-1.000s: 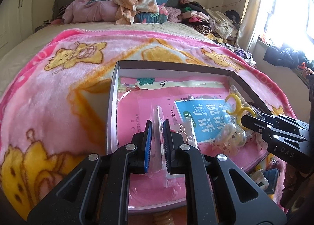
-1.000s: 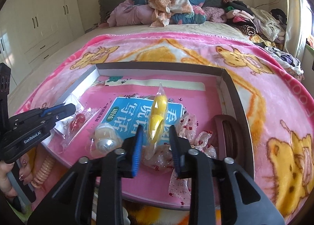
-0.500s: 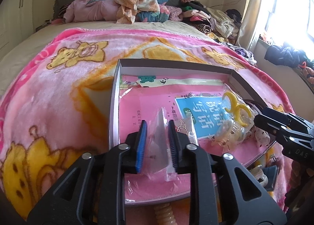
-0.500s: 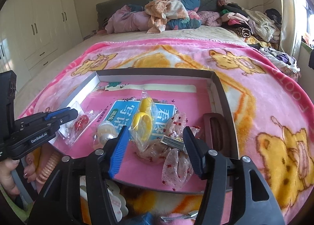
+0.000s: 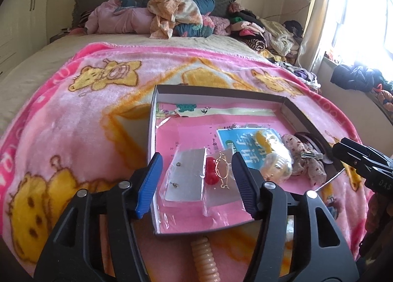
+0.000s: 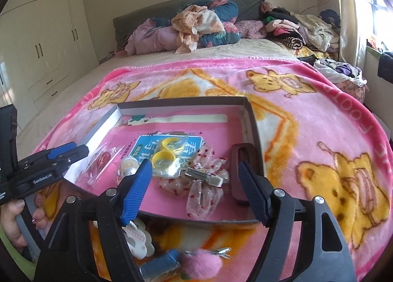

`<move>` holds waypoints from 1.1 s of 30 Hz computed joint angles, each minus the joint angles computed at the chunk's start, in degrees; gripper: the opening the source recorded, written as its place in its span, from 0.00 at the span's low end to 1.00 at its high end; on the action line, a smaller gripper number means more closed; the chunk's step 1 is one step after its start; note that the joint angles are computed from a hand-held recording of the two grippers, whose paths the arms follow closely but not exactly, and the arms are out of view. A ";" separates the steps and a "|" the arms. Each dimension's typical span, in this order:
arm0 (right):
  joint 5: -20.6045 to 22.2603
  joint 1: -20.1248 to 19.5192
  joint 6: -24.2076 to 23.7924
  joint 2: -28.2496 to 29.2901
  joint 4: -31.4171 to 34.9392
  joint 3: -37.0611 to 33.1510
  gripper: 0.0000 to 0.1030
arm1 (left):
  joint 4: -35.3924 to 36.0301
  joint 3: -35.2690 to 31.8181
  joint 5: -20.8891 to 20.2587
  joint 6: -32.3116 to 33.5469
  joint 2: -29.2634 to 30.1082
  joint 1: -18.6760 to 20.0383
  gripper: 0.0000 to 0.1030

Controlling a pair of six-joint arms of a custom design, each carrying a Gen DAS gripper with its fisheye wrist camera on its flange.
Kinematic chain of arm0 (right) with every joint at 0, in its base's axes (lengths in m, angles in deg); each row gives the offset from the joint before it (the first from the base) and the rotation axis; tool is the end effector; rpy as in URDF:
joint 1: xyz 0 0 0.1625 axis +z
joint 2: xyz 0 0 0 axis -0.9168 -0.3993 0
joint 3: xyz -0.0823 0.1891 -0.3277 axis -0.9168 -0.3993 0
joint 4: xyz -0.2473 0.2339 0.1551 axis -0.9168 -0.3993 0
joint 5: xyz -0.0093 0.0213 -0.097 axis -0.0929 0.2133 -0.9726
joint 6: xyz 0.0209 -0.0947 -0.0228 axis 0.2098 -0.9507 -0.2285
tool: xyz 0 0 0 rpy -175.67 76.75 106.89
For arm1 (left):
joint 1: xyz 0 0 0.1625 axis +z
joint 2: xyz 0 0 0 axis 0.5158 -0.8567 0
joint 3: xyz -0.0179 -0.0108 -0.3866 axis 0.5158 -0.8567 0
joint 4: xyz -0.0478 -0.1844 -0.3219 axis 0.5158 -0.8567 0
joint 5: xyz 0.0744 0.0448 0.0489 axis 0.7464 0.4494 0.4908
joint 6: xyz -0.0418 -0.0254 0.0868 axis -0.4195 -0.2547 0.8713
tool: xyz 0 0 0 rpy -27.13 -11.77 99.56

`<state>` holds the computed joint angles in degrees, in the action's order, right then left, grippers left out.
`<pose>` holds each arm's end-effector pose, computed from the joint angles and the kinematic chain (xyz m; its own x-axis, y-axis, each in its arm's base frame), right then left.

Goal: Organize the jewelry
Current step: 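Withdraw both open tools from the box toward the remaining accessories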

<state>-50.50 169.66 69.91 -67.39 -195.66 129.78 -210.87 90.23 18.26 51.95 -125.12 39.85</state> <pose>0.2466 -0.7466 0.0626 -0.7859 0.1567 0.5982 -0.3957 0.6160 -0.6812 -0.0852 -0.7496 0.1988 -0.7271 0.4710 -0.4995 0.6771 0.6124 -0.4081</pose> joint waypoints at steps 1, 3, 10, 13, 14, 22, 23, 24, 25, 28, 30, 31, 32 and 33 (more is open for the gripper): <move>-0.19 0.13 -0.26 -0.33 -0.76 0.64 0.68 | -0.31 0.43 -0.13 -0.07 -0.32 -0.08 0.53; -0.47 0.39 -0.60 -1.19 -2.33 2.23 0.70 | -0.97 1.59 -0.68 -0.18 -1.22 -0.27 0.57; -1.19 1.13 -1.96 -3.70 -7.52 7.24 0.74 | -2.63 4.77 -2.10 -0.14 -3.61 -1.18 0.73; -1.70 1.46 -2.41 -4.63 -9.26 9.21 0.76 | -3.53 6.20 -2.43 0.38 -4.55 -1.56 0.80; -1.93 1.59 -2.58 -4.93 -9.80 9.86 0.77 | -3.93 6.76 -2.56 0.57 -4.92 -1.69 0.81; -2.64 2.44 -3.77 -6.94 -12.97 14.89 0.78 | -5.96 10.37 -3.11 1.48 -7.16 -2.53 0.87; -2.78 2.52 -3.89 -7.06 -13.16 15.32 0.78 | -6.18 10.82 -3.07 1.51 -7.39 -2.61 0.87; -2.95 2.65 -4.05 -7.21 -13.44 15.86 0.78 | -6.26 11.42 -3.20 1.54 -7.77 -2.70 0.87; -3.08 2.76 -4.16 -7.29 -13.53 16.16 0.78 | -6.36 11.82 -3.27 1.57 -7.99 -2.73 0.87; -3.25 2.94 -4.29 -7.88 -14.41 17.94 0.78 | -6.67 13.17 -3.33 1.85 -8.81 -2.83 0.87; -3.32 3.09 -4.31 -8.17 -14.60 18.88 0.78 | -6.80 14.01 -3.40 1.89 -9.30 -2.91 0.87; -3.38 3.15 -4.40 -8.27 -14.95 19.40 0.78 | -6.93 14.40 -3.45 1.92 -9.54 -2.93 0.87; -3.40 3.22 -4.44 -8.42 -15.16 19.90 0.78 | -7.03 14.72 -3.36 2.02 -9.70 -2.99 0.87; -3.38 3.24 -4.41 -8.57 -15.32 20.34 0.78 | -7.26 15.13 -3.15 2.18 -9.88 -3.10 0.87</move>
